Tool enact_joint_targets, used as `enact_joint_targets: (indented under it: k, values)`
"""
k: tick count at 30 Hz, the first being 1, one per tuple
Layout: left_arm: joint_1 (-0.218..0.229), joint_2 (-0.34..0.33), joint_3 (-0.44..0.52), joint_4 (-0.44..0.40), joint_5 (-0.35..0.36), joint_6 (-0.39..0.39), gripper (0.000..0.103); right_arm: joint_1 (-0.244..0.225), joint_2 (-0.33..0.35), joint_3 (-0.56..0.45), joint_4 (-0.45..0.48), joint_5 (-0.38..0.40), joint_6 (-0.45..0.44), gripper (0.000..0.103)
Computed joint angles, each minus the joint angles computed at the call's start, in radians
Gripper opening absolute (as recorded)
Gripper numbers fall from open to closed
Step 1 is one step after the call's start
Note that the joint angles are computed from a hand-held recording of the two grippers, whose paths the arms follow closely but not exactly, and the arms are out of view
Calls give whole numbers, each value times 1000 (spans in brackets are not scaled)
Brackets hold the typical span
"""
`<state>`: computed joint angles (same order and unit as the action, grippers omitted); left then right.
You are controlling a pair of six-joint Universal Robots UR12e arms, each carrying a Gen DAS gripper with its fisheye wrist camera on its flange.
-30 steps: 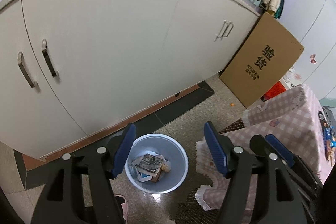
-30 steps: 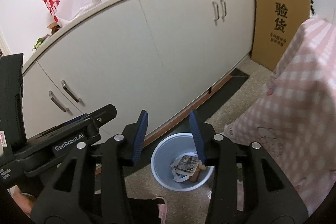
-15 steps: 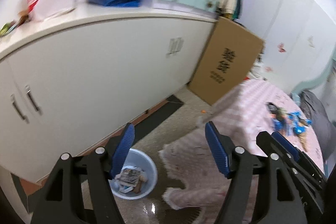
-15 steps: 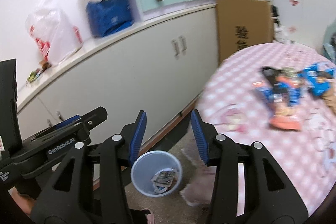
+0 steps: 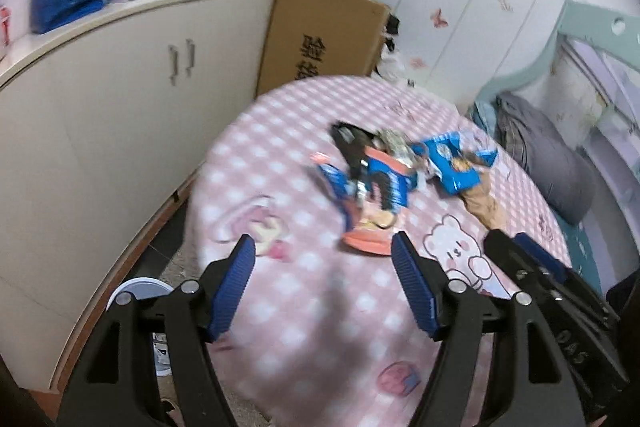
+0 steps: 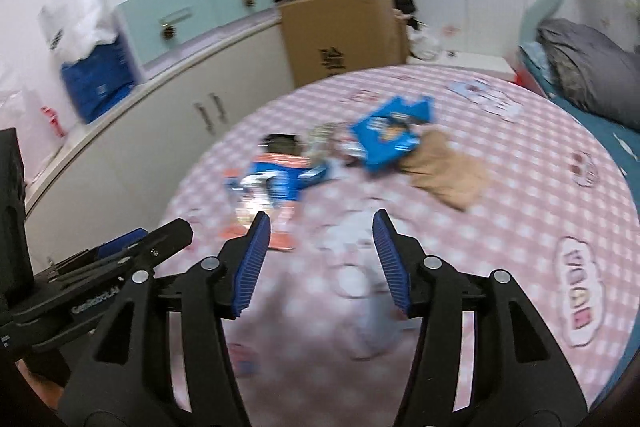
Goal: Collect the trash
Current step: 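Move both tools back over the table toward the remaining wrappers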
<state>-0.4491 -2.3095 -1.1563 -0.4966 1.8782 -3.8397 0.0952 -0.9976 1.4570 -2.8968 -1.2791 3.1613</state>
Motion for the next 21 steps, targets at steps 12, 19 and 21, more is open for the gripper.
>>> enact_joint_targets:
  k: [12, 19, 21]
  values:
    - [2, -104, 177, -158, 6, 15, 65, -50, 28, -28, 49, 4, 22, 55]
    - [-3, -122, 210, -192, 60, 37, 4, -61, 43, -56, 63, -3, 30, 56]
    - [-2, -111, 182, -129, 51, 36, 2, -63, 46, -62, 69, 9, 33, 56]
